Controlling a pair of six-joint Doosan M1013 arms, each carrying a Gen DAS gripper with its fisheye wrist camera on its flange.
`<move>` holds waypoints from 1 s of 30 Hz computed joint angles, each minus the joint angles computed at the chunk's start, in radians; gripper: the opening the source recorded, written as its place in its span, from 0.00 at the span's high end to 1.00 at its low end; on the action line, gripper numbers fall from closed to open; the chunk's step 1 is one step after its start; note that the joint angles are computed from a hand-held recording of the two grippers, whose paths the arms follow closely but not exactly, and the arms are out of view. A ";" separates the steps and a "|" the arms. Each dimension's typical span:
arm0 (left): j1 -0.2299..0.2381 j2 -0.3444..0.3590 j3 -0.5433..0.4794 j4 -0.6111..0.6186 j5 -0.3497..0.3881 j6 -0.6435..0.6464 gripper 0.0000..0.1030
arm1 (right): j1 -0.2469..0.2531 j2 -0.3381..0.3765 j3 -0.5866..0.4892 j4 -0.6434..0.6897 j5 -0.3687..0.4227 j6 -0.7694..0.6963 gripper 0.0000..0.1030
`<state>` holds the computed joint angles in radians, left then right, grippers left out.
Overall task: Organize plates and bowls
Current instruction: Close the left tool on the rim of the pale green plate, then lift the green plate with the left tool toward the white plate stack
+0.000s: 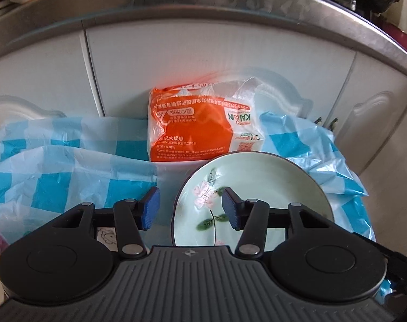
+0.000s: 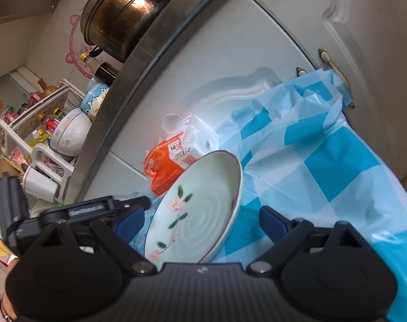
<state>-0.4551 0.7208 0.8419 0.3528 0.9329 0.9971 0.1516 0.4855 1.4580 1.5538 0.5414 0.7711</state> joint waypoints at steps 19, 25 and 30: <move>-0.003 0.036 -0.044 -0.055 0.009 0.039 0.53 | 0.009 0.024 -0.017 0.074 0.004 -0.133 0.07; -0.010 0.004 0.007 -0.099 -0.027 0.036 0.54 | 0.006 -0.002 0.015 0.089 -0.035 -0.119 0.07; -0.018 -0.030 0.062 -0.126 -0.060 0.024 0.54 | 0.005 -0.028 0.044 0.094 -0.059 -0.117 0.06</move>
<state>-0.4731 0.6908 0.9036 0.2266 0.8730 1.0210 0.1564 0.4573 1.5016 1.6482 0.4820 0.6543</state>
